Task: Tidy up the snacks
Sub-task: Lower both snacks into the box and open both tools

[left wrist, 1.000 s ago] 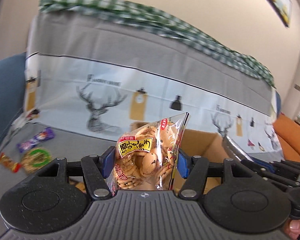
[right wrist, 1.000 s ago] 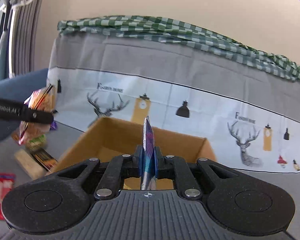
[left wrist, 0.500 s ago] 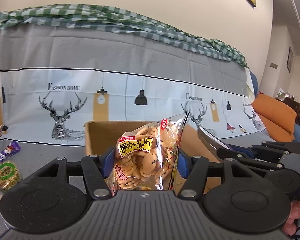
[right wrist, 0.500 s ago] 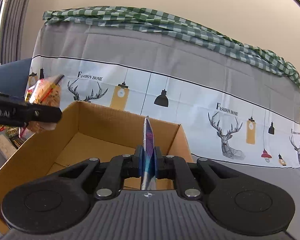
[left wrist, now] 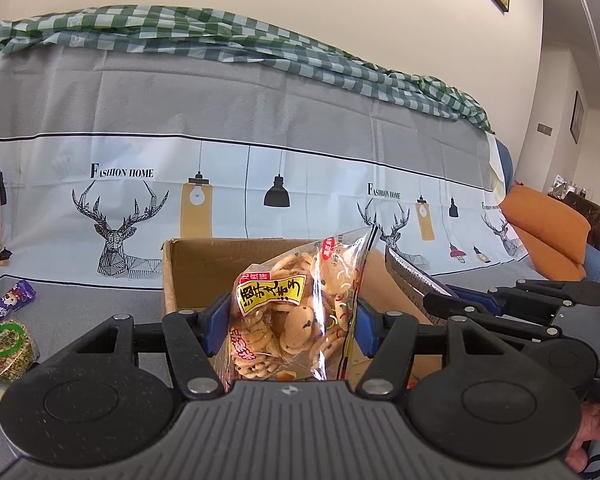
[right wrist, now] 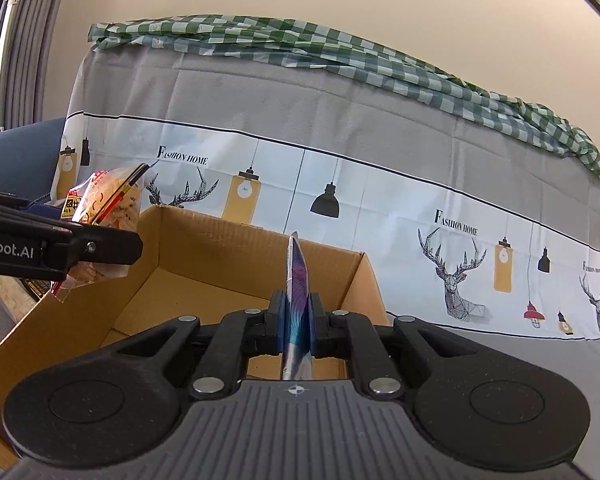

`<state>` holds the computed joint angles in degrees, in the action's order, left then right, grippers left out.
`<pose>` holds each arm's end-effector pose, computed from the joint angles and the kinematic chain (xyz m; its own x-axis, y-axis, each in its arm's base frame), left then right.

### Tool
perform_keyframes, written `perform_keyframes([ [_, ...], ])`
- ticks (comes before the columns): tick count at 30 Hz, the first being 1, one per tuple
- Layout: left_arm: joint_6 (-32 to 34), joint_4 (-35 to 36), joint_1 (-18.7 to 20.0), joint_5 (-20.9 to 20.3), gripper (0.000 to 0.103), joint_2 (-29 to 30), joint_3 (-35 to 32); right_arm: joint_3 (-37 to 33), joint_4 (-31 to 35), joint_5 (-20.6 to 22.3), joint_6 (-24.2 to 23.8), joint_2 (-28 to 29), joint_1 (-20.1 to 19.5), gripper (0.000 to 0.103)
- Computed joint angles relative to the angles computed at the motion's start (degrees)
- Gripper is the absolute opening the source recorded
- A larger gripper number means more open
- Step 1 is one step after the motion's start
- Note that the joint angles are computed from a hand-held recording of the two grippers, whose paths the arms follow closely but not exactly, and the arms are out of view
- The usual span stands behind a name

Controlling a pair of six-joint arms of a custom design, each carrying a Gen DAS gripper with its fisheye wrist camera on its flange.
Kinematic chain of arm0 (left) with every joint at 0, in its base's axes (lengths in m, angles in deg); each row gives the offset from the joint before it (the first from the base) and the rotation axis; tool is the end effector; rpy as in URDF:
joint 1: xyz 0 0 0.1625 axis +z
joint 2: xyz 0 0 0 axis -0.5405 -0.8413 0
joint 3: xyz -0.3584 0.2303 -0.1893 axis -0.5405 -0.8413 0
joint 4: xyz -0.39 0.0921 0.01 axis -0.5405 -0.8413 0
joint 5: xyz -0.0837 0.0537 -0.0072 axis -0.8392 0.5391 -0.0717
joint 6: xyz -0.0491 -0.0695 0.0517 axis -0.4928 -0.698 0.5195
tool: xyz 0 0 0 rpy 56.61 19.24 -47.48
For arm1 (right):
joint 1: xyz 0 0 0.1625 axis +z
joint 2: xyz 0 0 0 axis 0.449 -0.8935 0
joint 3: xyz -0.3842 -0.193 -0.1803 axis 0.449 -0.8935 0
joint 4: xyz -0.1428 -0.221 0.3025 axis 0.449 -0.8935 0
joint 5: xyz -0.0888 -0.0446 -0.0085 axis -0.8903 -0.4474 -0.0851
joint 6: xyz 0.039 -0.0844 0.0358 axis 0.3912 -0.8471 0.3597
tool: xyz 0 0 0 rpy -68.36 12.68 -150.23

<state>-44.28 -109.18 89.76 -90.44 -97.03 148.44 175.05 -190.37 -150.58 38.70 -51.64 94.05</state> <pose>-0.1211 -0.5260 0.3490 -0.7968 0.2684 -0.5413 0.6016 0.4352 -0.6698 0.3926 -0.5234 0.0839 -0.5332 -0.2101 0.8195 -0.8228 0.3542 -0.4445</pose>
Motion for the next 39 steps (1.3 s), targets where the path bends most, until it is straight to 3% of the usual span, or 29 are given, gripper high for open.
perform_keyframes([
  [39,-0.08,-0.47,-0.21,0.15,0.067,0.19,0.25,-0.23,0.05,-0.08,-1.15,0.42,0.02,0.011],
])
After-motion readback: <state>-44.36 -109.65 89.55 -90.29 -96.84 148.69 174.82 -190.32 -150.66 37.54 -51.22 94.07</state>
